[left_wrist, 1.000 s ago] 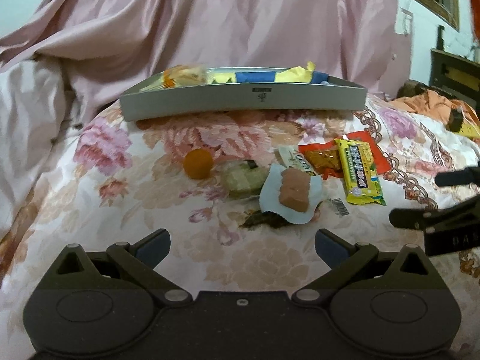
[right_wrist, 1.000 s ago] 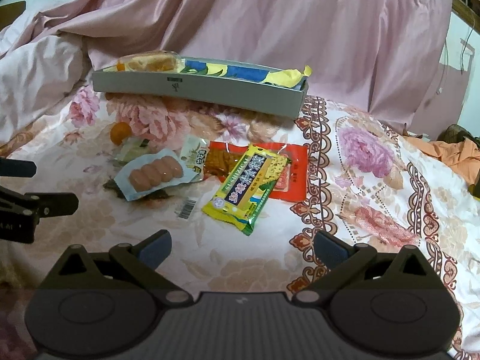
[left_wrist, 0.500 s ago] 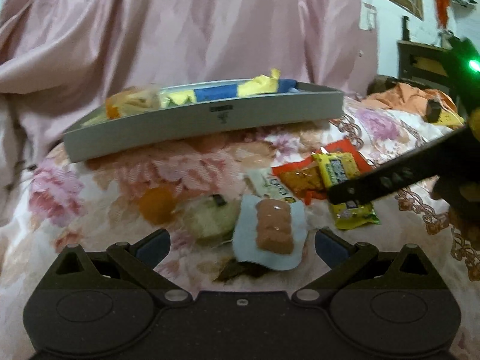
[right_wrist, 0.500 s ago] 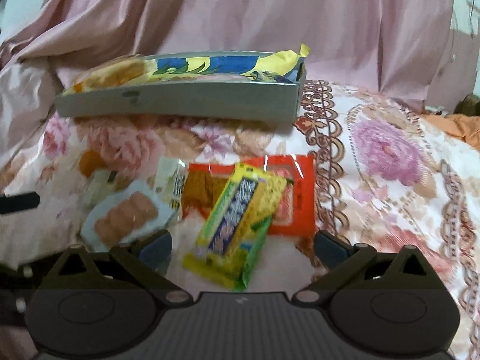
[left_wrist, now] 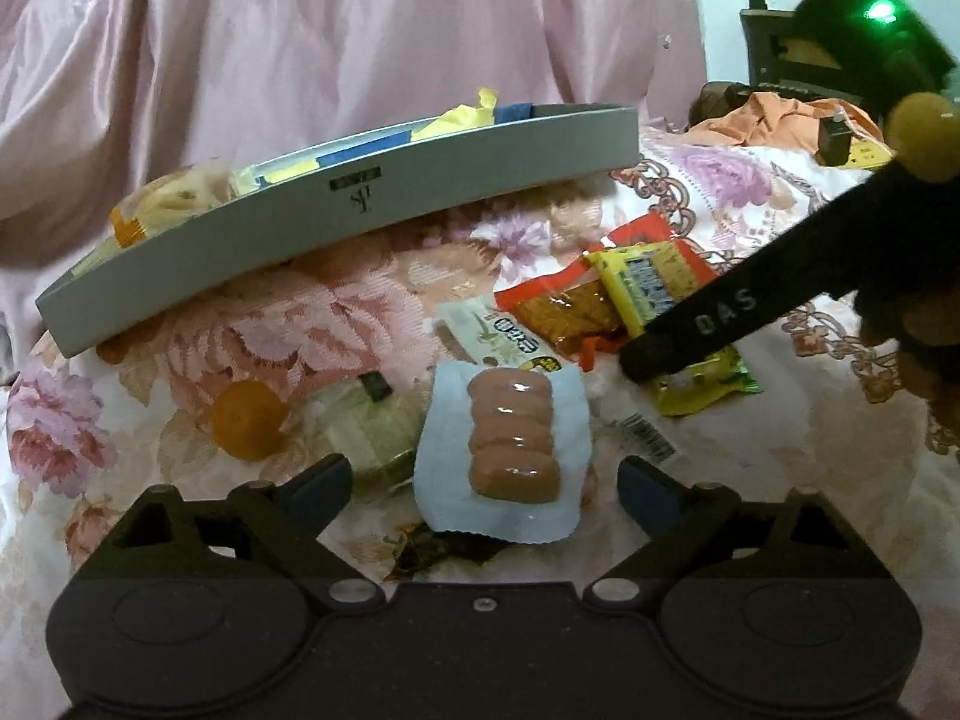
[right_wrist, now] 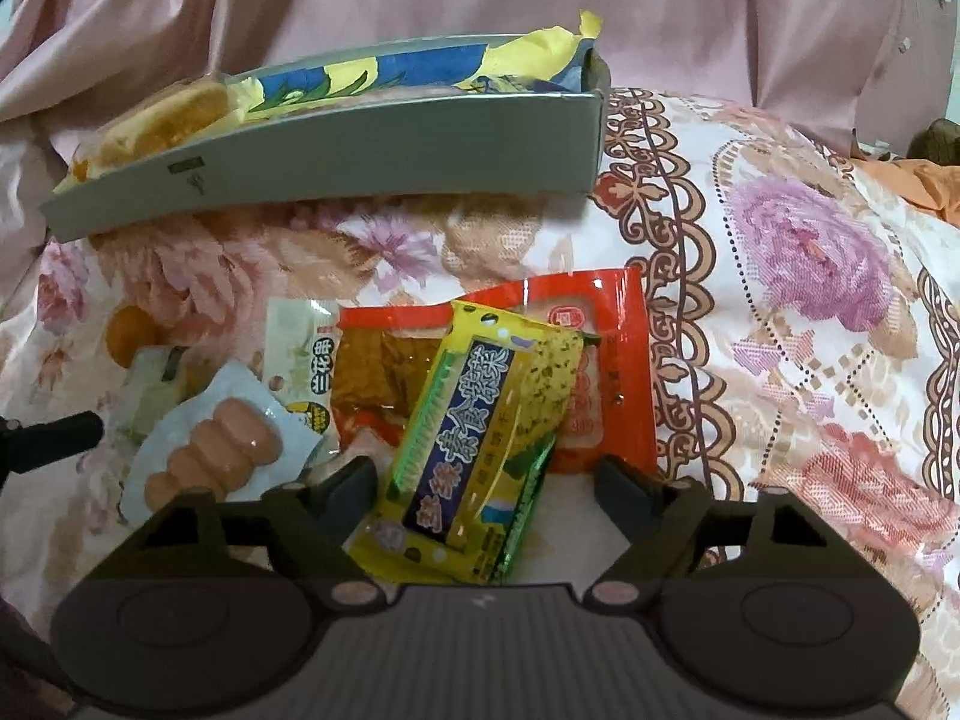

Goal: Organize snacks
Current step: 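Close the left tool on the sausage tray while the right tool grasps the biscuit packet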

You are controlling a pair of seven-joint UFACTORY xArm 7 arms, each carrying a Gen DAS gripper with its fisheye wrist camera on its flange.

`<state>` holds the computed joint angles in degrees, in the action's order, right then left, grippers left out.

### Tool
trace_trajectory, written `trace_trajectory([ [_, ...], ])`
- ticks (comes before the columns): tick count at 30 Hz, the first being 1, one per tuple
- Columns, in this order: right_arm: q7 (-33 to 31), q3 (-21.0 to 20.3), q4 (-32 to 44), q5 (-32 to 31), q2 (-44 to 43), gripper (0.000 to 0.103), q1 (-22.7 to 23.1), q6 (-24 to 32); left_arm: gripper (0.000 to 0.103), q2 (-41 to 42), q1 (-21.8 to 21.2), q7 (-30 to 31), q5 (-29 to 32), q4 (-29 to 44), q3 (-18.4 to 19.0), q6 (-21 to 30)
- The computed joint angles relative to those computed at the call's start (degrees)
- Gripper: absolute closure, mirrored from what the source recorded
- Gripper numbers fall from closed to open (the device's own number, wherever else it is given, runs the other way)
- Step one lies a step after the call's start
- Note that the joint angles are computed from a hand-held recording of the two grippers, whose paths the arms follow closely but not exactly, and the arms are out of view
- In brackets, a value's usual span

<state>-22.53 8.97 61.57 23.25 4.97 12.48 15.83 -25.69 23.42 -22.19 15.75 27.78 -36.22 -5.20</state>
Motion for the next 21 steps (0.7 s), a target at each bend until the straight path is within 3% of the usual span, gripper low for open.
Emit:
trace_trajectory([
  [4, -2.72, 0.50, -1.19, 2.71, -0.97, 0.041, -0.05, -0.84, 0.017, 0.23, 0.31, 0.29, -0.02, 0.10, -0.22, -0.26],
  [9, -6.19, 0.45, -2.41, 5.74, -2.03, 0.046, 0.31, -1.18, 0.031, 0.01, -0.35, 0.75, -0.41, -0.09, 0.17, -0.46],
  [12, -8.00, 0.22, -2.70, 7.83, -2.46, 0.047, 0.49, -0.88, 0.040, 0.51, -2.82, 1.51, -0.80, -0.29, 2.37, -0.48],
  [21, -16.04, -0.75, -5.16, 14.52, -5.07, 0.050, 1.61, 0.20, 0.044, 0.49, -7.40, 0.77, -2.10, 0.01, 6.06, 2.25],
])
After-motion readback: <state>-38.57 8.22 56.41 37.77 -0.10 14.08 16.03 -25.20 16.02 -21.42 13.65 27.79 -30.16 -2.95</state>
